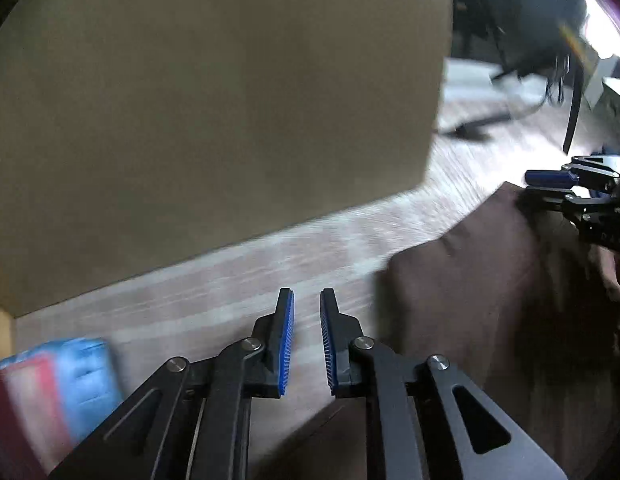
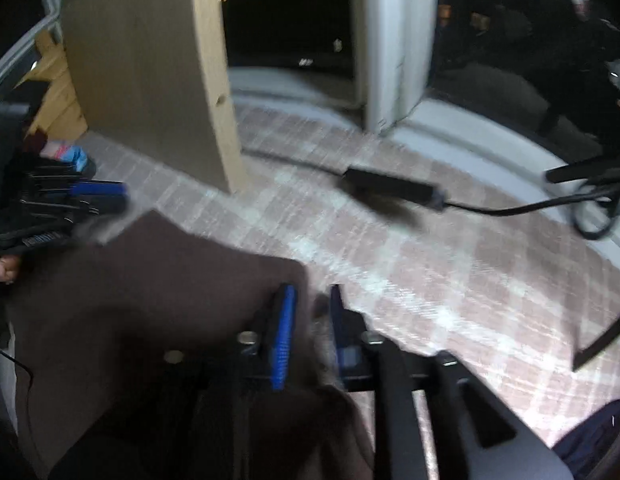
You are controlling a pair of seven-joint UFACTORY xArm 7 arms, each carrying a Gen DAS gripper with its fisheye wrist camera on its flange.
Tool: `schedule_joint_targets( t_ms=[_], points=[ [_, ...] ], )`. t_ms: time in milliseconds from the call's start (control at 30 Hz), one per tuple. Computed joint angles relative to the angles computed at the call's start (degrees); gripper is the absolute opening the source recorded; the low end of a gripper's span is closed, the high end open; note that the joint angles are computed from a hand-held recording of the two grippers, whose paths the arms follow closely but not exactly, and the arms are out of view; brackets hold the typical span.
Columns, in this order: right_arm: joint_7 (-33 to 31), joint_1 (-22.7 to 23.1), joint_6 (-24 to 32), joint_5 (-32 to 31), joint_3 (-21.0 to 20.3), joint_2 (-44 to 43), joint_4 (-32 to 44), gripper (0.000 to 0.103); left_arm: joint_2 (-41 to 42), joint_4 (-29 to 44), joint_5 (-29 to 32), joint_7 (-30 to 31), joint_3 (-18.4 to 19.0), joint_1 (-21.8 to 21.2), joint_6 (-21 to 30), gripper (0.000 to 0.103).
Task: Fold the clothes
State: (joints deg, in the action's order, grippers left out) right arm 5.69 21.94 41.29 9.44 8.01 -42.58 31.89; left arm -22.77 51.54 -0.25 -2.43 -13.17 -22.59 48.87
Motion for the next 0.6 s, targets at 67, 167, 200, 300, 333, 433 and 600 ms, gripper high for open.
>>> schedule_joint_targets(
  t_ms=[67,167,200,300,333,433,600],
  points=[
    [-0.1,0.2,1.8,0.5,-1.2,-3.6,-0.3,0.035,-5.2,-1.3,-2.0,4.4,2.5,-0.9,4.6,0.025],
    [-2.1,1.5,7.6,2.1,-3.5,-10.3,-1.0,0.035,-12.2,-4.9,-5.4,10.1,5.3,-1.8,11.1,0.037],
    [-2.4,1.4,10.3,2.3,-3.7,-12.5,-1.2,0.035,-14.1,-6.2,-5.2,10.6,5.1,-1.2,13.8,0.041],
    [-2.7,-0.9,22.0,0.2,-3.4,-20.2,-1.6,0.036,-18.0,-9.8,-3.1,9.9,3.3,1.2,17.1,0.041],
    [-2.9,-1.9,25.6,-0.7,-3.6,-22.8,-1.8,0.036,-19.0,-11.0,-4.0,9.2,3.6,1.6,16.8,0.041],
    [-3.8,-4.7,35.2,-1.8,-5.3,-30.7,-3.1,0.035,-19.6,-13.5,-0.9,7.2,0.8,3.3,14.4,0.043],
    [-7.8,-10.1,47.4,-7.4,-5.6,-35.8,-3.7,0.035,-18.2,-12.1,-1.1,4.2,0.9,3.0,12.3,0.042]
  ],
)
